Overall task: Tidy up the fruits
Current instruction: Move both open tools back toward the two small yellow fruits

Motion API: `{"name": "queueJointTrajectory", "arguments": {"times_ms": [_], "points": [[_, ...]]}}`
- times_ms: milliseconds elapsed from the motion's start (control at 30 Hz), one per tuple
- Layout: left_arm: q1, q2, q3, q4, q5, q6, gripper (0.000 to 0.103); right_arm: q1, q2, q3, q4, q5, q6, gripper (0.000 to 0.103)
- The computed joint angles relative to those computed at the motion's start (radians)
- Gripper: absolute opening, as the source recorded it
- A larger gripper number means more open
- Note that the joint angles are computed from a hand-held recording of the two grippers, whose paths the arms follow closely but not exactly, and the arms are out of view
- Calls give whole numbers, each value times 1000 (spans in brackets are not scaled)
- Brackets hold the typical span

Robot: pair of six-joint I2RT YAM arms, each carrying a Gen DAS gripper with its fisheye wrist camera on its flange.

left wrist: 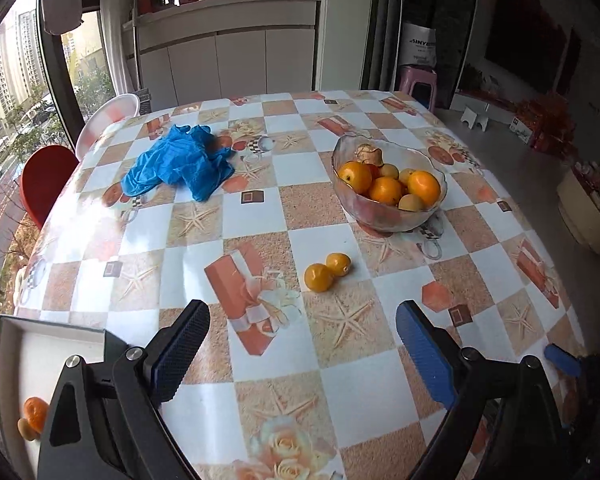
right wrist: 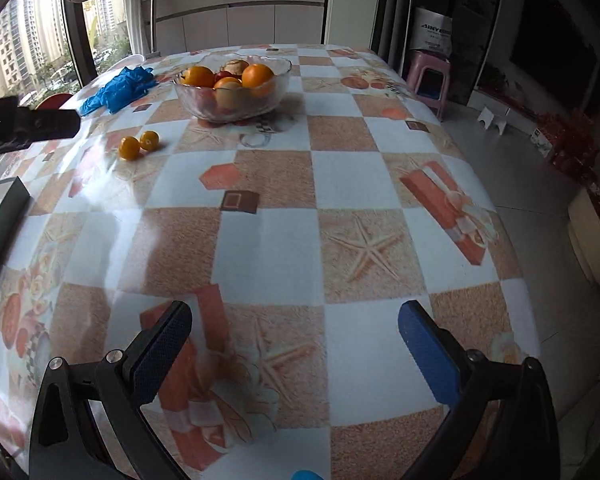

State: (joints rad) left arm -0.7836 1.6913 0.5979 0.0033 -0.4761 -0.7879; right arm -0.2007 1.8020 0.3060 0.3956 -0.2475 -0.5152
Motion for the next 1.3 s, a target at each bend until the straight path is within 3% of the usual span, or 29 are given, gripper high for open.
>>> {"name": "queueJointTrajectory", "arguments": {"times_ms": [100,300,367,567,700,733,767,967,1133,1300], "points": [[32,110,68,35,7,30,95,-65,45,-10,36,-66,-34,103],[67,259,169,67,-41,58,94,-69,48,-14,48,-74,-35,103],[81,300,199,69,-33,68,84,-69,48,-12,45,-75,-35,103],[102,399,267,64,-18,68,83,-73,53,-9,44,-80,-37,103],[95,403,248,114,-9,62,55,-73,52,-9,42,-81,-38,103],[93,402,249,119,-2,65,41,-73,51,-9,42,-80,-38,103],[89,402,252,116,1,69,37,-73,51,-10,42,-80,-38,103],[26,361,184,149,9,50,35,-73,51,-10,42,-80,-38,103],[-115,275,42,176,-4,-43,34,-73,52,-9,43,-80,-38,103],[-321,197,-66,132,-47,-244,34,-72,52,-10,44,-80,-38,103]]}}
